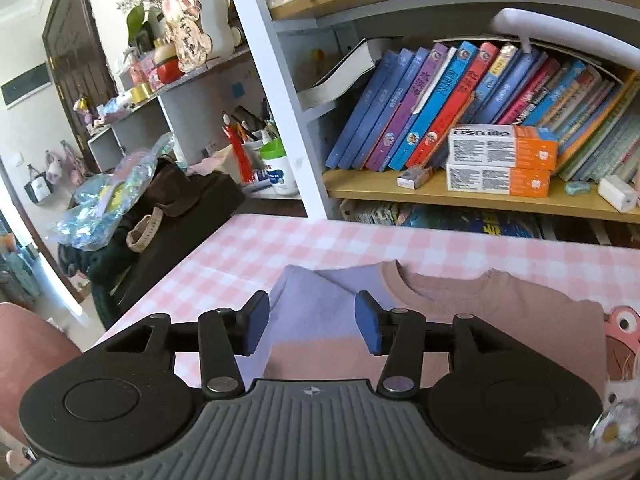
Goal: Fold clothes
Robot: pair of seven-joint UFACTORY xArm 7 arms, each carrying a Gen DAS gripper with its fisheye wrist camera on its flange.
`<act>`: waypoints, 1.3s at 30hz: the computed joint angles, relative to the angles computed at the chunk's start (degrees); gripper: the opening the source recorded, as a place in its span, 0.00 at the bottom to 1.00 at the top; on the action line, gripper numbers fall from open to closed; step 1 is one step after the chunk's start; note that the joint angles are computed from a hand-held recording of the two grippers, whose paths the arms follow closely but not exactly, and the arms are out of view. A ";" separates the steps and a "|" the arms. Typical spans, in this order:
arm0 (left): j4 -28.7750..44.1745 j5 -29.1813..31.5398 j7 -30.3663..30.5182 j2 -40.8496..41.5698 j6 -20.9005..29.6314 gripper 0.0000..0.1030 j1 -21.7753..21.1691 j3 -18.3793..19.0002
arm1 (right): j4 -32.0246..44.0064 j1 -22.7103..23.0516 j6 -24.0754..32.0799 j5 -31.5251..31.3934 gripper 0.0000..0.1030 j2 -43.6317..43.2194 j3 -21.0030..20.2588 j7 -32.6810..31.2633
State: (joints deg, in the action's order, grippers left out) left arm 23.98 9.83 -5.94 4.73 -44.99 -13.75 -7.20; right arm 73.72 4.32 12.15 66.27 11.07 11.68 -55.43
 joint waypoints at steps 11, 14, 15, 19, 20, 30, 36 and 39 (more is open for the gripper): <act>-0.72 -7.69 2.38 -0.63 -0.13 0.97 -1.87 -0.76 | -28.16 2.81 0.57 12.49 0.49 -22.96 -8.42 -10.24; -1.93 -10.23 2.69 -2.51 1.04 0.97 -2.65 -1.05 | -36.64 4.81 -0.55 15.12 0.51 -30.58 -11.00 -12.76; -2.49 -11.10 3.05 -3.46 1.54 0.97 -2.86 -1.13 | -39.30 5.41 -0.96 15.43 0.54 -33.19 -11.74 -13.11; -4.65 -21.21 10.14 -7.83 3.66 0.97 -4.33 -2.82 | -49.05 6.60 -2.58 13.39 0.56 -43.09 -13.73 -10.56; -5.11 -24.10 12.10 -9.03 4.27 0.97 -4.50 -3.39 | -51.32 6.60 -3.33 12.36 0.56 -45.44 -13.76 -9.33; -9.12 -36.43 17.00 -19.32 14.44 0.96 -1.93 -7.00 | -63.79 7.03 -5.47 3.44 0.49 -57.89 -16.87 2.36; -8.26 -27.30 5.05 -15.93 14.96 0.83 -1.08 -2.03 | -63.00 16.11 -9.68 5.43 0.34 -57.12 -26.79 0.80; -8.42 -20.56 -1.79 -14.33 14.14 0.66 -0.94 0.81 | -63.10 17.91 -11.95 3.99 0.25 -56.67 -27.41 2.58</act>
